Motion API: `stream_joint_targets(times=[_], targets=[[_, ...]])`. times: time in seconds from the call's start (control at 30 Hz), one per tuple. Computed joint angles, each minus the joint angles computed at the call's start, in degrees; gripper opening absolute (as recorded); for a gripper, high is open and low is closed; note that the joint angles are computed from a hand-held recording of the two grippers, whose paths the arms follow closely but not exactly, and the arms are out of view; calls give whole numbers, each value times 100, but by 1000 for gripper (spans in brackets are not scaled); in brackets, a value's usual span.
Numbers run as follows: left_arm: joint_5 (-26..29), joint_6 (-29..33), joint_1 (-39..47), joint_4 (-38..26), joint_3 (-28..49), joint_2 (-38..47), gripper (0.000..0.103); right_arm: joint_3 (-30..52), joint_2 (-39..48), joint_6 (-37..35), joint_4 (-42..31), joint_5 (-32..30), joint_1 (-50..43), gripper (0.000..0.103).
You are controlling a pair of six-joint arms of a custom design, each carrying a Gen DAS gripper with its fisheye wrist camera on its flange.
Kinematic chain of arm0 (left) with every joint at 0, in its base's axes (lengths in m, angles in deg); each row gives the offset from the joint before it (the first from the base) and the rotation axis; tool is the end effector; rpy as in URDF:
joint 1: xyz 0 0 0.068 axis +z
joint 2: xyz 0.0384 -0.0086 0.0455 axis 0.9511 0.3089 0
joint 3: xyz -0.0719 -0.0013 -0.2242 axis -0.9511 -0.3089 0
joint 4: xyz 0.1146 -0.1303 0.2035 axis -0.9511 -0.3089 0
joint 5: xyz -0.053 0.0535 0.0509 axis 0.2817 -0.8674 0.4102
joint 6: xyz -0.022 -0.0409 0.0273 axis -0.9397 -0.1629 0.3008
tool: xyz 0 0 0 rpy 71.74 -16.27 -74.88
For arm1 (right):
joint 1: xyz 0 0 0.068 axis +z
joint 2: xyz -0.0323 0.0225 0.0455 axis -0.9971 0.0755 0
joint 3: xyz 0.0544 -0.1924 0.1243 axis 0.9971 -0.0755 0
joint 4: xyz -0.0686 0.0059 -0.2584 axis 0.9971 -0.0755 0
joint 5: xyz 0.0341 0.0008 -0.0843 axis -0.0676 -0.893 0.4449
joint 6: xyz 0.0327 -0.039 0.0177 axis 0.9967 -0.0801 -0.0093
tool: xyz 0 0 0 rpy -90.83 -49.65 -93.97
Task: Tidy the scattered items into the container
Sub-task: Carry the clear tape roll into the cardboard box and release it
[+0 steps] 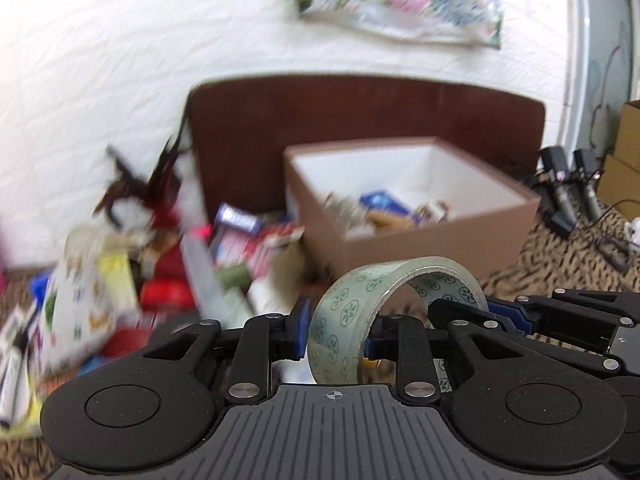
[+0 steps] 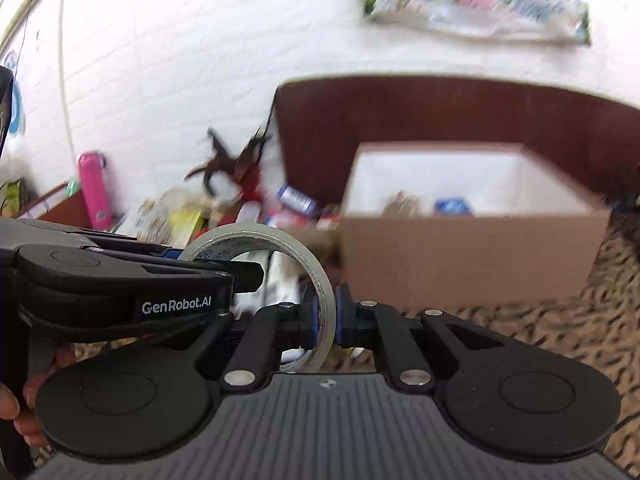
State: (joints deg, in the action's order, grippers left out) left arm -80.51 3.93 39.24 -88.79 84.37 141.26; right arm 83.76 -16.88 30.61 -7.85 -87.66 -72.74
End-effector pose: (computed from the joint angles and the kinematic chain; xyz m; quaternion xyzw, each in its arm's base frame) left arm 0.2106 -0.1284 0.2223 0.1722 0.8530 -0.0851 0.4853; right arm 0.1547 0.0344 0.1825 -0.0323 0.8362 0.0840 0.5410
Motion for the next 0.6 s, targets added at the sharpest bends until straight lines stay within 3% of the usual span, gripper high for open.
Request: stream_joint_targets(times=[0.17, 0.37, 0.6], targets=[[-102, 121, -354, 312, 1165, 1067, 24, 498, 616, -574, 595, -808, -1237, 10], [25, 120, -523, 390, 3029, 2925, 24, 1577, 2444, -1161, 1412, -1595, -2500, 10], [457, 11, -400, -583, 6342, 5734, 24, 3258, 5219, -1520, 2019, -2014, -3286, 10]])
